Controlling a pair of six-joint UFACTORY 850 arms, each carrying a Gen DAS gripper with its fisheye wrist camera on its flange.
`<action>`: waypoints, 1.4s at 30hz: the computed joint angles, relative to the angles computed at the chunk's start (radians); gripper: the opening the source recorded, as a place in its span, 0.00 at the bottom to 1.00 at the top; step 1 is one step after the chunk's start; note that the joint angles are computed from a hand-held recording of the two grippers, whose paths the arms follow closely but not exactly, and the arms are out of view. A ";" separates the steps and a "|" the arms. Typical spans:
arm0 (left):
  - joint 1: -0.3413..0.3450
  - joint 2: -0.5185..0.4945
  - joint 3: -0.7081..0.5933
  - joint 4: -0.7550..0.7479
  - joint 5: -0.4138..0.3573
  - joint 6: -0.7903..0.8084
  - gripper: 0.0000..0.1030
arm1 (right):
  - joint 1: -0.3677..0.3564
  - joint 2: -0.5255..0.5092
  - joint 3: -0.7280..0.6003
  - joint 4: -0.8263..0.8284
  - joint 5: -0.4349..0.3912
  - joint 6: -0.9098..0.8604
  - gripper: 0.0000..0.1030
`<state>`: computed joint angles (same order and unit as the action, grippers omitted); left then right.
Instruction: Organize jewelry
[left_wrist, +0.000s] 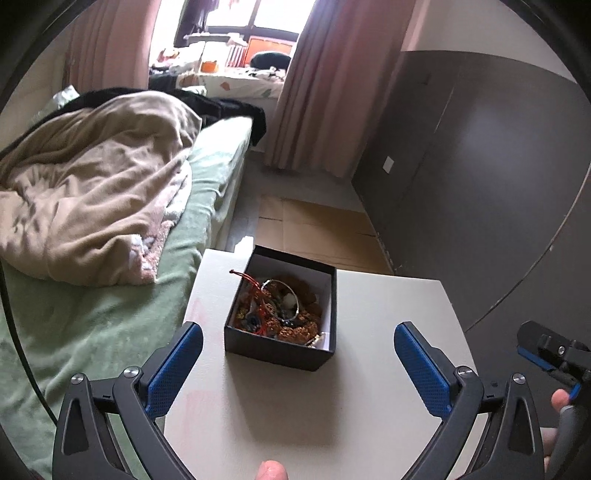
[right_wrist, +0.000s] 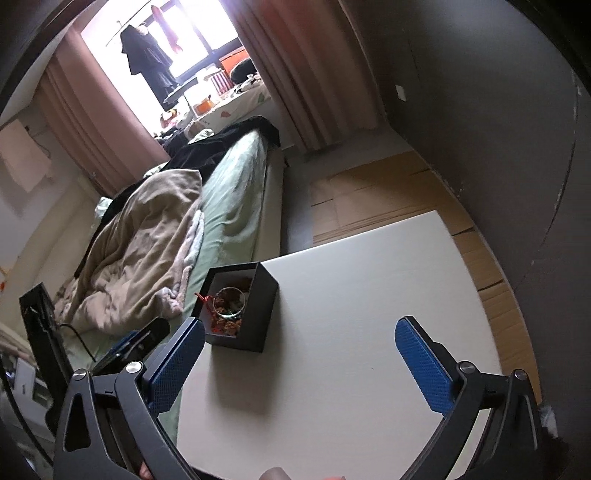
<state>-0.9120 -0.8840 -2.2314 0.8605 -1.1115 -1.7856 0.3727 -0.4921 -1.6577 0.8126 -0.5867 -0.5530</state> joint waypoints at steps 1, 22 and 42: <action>-0.004 -0.003 -0.005 0.003 -0.002 0.002 1.00 | -0.001 0.007 0.007 -0.015 0.005 0.010 1.00; -0.039 -0.054 -0.090 0.064 -0.138 0.023 1.00 | 0.017 0.068 0.080 -0.090 0.023 -0.023 1.00; -0.052 -0.101 -0.170 0.089 -0.138 0.139 1.00 | 0.007 0.090 0.104 -0.037 0.040 -0.049 1.00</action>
<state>-0.9641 -0.9852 -2.4010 0.9500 -1.2494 -1.6462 0.3799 -0.4021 -1.5533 0.7751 -0.5469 -0.6020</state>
